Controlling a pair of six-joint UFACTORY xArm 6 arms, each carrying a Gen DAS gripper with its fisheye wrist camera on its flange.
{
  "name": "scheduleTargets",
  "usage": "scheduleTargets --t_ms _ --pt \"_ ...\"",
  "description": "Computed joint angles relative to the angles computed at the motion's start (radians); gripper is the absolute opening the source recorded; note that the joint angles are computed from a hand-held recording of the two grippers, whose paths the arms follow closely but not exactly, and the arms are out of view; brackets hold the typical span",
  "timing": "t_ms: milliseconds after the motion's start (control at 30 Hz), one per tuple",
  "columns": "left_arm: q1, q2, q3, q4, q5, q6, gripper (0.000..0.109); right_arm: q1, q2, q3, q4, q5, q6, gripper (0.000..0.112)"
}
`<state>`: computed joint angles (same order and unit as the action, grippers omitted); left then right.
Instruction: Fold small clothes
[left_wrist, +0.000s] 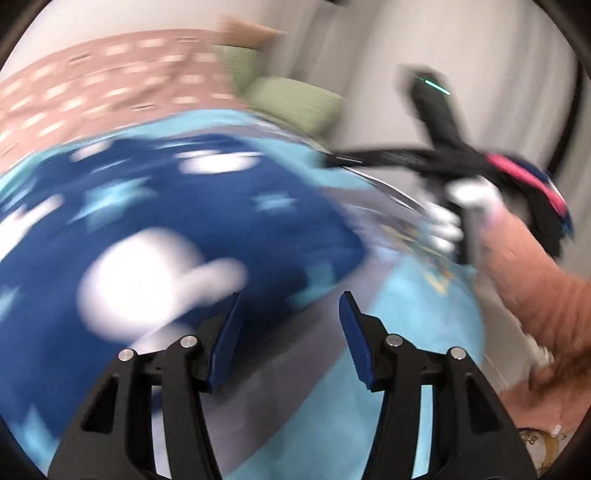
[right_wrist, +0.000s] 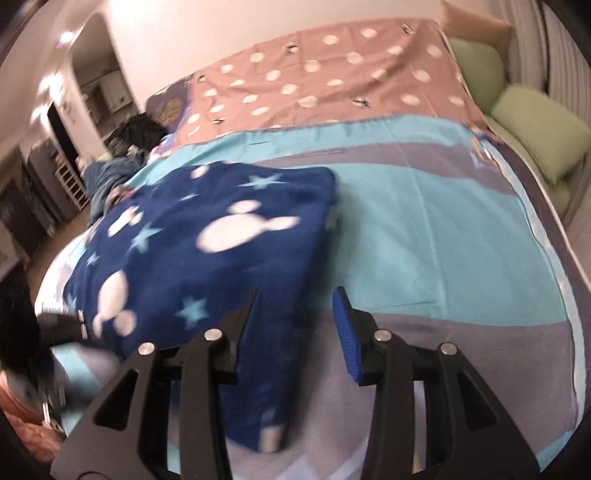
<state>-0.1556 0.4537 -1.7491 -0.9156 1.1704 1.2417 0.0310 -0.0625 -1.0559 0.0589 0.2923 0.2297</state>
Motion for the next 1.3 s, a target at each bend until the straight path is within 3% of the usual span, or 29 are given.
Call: scheduleTargets --t_ms 133,267,400,500,533,567,600,700,800,900,1100,1200,1300 --pt "0.158 0.028 -0.021 -0.058 -0.077 -0.131 0.054 0.105 0.045 -0.084 -0.125 0.005 0.043 0.049" --pt "0.28 0.084 -0.079 -0.132 -0.1 -0.204 0.054 0.227 0.166 -0.254 -0.117 0.043 -0.047 0.052" --pt "0.315 0.165 -0.177 -0.131 -0.056 -0.202 0.054 0.334 0.327 -0.474 -0.025 0.133 -0.177 0.052" --pt "0.296 0.21 -0.239 -0.104 -0.028 -0.191 0.054 0.375 0.418 -0.605 -0.009 0.2 -0.188 0.052" --pt "0.289 0.231 -0.269 -0.095 -0.016 -0.194 0.051 0.387 0.455 -0.659 -0.027 0.228 -0.174 0.052" --pt "0.283 0.277 -0.34 -0.08 0.011 -0.211 0.041 0.392 0.474 -0.685 -0.041 0.243 -0.162 0.053" --pt "0.286 0.3 -0.371 -0.064 0.024 -0.222 0.014 0.395 0.49 -0.708 -0.049 0.257 -0.152 0.053" --pt "0.332 0.369 -0.462 -0.08 0.111 -0.312 0.009 0.396 0.52 -0.752 -0.098 0.3 -0.084 0.053" --pt "0.381 0.392 -0.466 -0.11 0.185 -0.338 0.008 0.386 0.53 -0.763 -0.141 0.326 -0.033 0.053" --pt "0.378 0.349 -0.408 -0.109 0.166 -0.291 0.007 0.398 0.583 -0.833 -0.225 0.369 0.011 0.053" --pt "0.392 0.346 -0.399 -0.15 0.185 -0.272 0.007 0.453 0.674 -0.96 -0.281 0.409 -0.083 0.053" --pt "0.403 0.35 -0.406 -0.173 0.177 -0.288 0.015 0.471 0.691 -0.978 -0.333 0.414 -0.072 0.053" --pt "0.399 0.362 -0.446 -0.181 0.132 -0.29 0.024 0.491 0.698 -0.972 -0.487 0.403 0.017 0.053"
